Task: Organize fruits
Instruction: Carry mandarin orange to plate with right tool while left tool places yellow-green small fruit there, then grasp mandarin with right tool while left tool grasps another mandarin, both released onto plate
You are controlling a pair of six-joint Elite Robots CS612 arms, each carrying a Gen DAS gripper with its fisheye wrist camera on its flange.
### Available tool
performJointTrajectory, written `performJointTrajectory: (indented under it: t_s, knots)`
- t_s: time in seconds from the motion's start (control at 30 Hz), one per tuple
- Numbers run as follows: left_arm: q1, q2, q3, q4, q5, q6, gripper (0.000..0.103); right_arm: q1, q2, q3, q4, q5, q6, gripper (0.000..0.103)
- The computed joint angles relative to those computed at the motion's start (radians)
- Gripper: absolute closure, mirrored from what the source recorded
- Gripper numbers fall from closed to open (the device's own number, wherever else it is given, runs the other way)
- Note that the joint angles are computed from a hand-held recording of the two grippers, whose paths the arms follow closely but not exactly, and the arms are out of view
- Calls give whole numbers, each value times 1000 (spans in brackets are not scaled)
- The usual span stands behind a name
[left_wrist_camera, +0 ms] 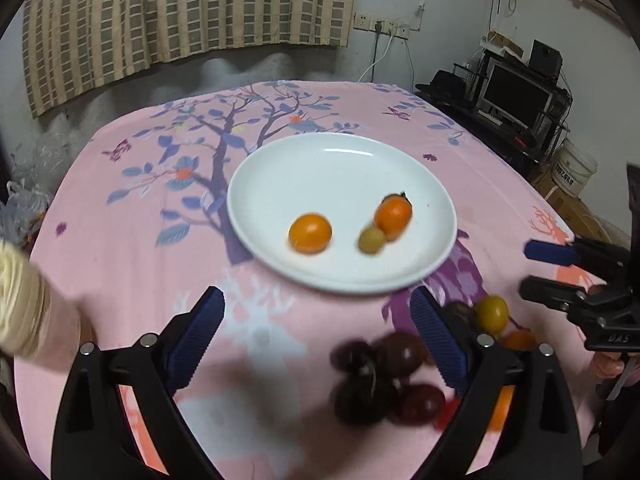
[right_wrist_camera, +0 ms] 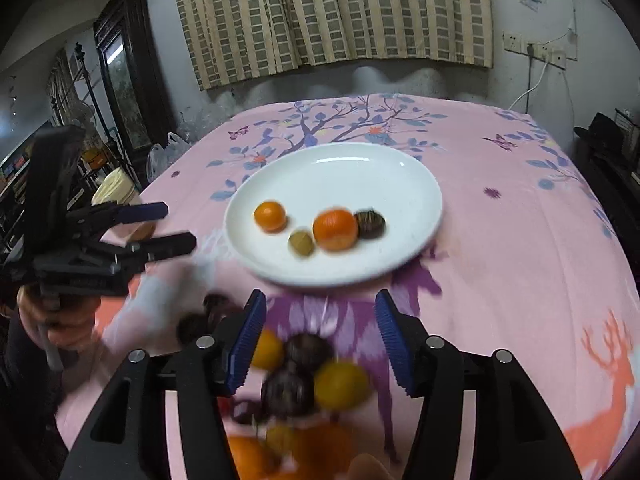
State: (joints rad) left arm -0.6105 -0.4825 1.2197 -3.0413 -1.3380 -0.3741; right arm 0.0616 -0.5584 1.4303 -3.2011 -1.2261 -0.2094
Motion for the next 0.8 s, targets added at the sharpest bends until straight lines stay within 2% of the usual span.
performJointTrajectory:
  t_s: [0.1, 0.23, 0.37, 0.53, 0.8]
  knots:
    - [-11, -25, 87, -74, 0, -31, 9, -7, -30, 116, -86, -29, -1, 42]
    - [-28, -41, 157, -131, 21, -56, 9, -9, -42, 182, -86, -54, 16, 41]
    - [-34, -46, 192, -147, -4, -87, 9, -3, -38, 190, -69, -69, 21, 41]
    - [-45, -51, 217, -165, 26, -81, 9, 11, -33, 181, -48, -101, -3, 41]
    - [-45, -54, 222, -167, 33, -87, 9, 8, -33, 180, -42, -92, -4, 41]
